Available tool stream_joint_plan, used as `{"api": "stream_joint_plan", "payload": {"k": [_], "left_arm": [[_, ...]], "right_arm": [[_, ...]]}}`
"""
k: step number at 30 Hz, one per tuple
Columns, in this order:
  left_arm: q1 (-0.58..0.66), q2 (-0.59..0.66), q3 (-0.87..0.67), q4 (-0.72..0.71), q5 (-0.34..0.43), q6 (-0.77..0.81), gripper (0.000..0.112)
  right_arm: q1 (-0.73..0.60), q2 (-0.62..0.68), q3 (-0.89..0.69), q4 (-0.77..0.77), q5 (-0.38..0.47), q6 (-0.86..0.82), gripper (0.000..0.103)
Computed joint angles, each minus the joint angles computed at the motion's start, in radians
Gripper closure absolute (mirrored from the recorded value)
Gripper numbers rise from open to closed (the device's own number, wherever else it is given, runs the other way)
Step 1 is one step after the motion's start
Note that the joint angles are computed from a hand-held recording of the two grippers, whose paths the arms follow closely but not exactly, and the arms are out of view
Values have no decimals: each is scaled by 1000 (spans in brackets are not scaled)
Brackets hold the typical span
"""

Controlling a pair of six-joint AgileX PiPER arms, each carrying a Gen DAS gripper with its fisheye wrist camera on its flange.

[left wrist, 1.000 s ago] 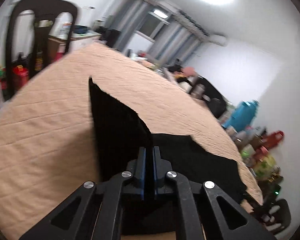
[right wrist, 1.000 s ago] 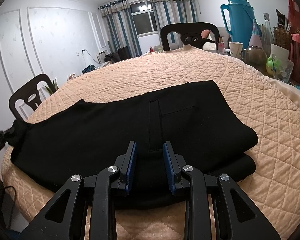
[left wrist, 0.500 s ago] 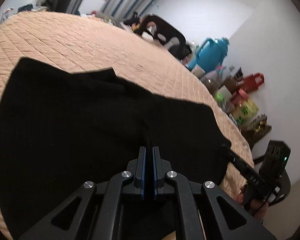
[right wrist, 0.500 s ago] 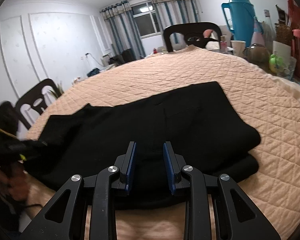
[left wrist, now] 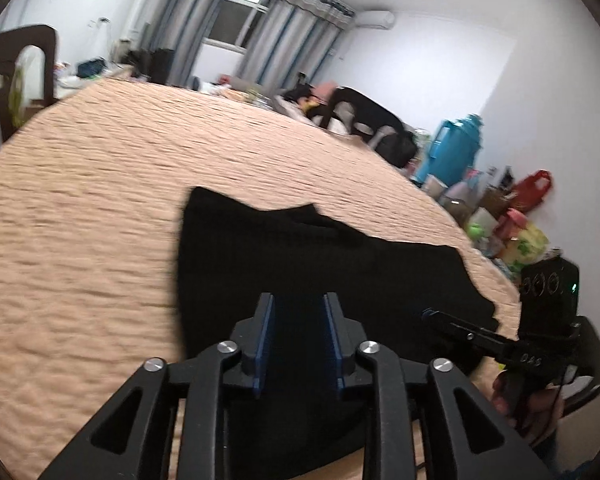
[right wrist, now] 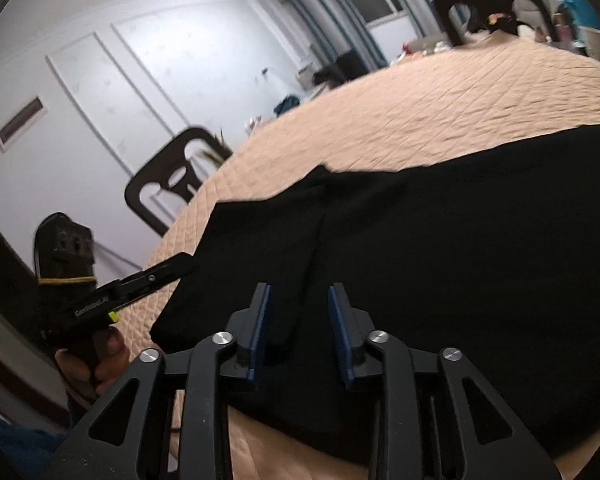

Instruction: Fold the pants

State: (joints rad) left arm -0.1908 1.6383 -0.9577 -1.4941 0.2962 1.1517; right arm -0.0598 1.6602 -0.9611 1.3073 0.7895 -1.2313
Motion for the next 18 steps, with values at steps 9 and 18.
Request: {"api": "stream_joint_plan", "payload": {"k": [9,18], "left_arm": [[14,-5,52,-104,-91,128,73],[22,-5,65,-85,-100,115,73]], "right_arm": [[137,88,-154,-210,-57,232,63],[132,165,-243,-189,34,312,63]]}}
